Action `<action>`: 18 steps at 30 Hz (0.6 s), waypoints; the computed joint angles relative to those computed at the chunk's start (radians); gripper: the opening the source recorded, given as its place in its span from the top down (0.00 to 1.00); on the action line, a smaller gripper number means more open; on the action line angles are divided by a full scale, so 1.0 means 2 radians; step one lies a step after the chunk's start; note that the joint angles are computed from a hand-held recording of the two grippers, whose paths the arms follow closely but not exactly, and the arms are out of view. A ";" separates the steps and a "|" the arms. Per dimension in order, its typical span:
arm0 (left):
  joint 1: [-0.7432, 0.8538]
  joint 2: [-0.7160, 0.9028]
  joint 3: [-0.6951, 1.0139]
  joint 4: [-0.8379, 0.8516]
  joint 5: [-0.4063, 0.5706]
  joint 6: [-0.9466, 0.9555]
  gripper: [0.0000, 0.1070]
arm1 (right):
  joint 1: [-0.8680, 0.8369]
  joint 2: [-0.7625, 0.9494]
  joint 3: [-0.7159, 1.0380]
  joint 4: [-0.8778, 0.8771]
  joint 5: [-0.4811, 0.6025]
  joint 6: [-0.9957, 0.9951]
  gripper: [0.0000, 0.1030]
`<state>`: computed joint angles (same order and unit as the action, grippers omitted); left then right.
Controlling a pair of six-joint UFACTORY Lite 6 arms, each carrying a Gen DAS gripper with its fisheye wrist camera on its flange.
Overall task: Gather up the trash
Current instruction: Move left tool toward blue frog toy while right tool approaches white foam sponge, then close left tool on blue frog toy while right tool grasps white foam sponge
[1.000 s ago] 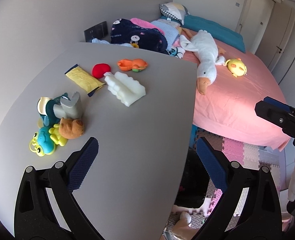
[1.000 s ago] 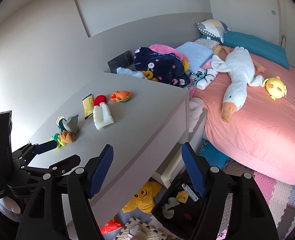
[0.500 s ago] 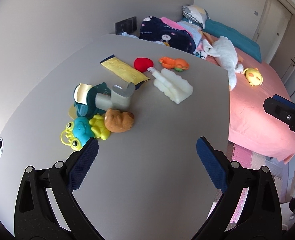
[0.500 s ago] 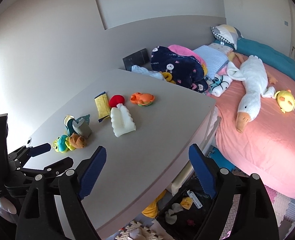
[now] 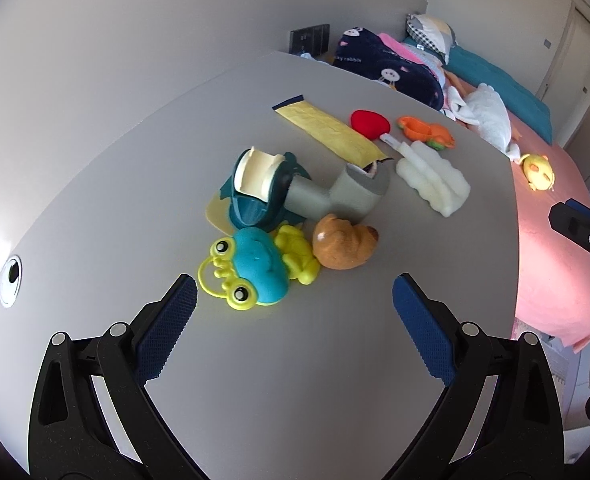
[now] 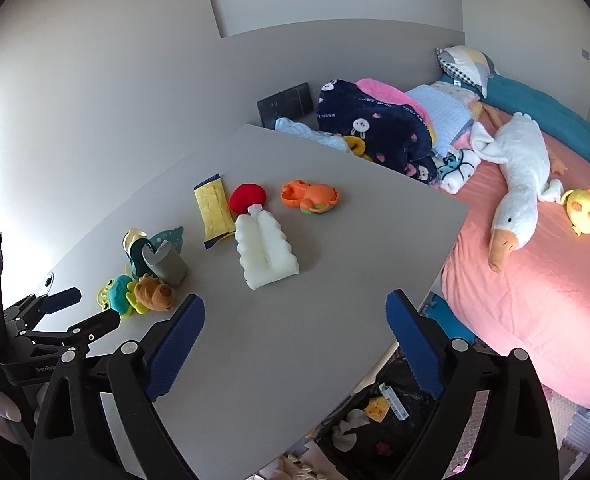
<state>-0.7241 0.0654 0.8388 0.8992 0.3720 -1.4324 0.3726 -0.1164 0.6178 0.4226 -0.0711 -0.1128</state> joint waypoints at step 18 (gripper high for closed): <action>0.094 0.080 0.013 -0.010 -0.085 0.057 0.11 | 0.021 0.180 0.138 0.180 -0.020 -0.169 0.11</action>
<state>-0.5365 0.2250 0.8654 0.8797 0.2018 -1.3193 0.4148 0.2428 0.8939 0.7816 -0.1121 -0.4505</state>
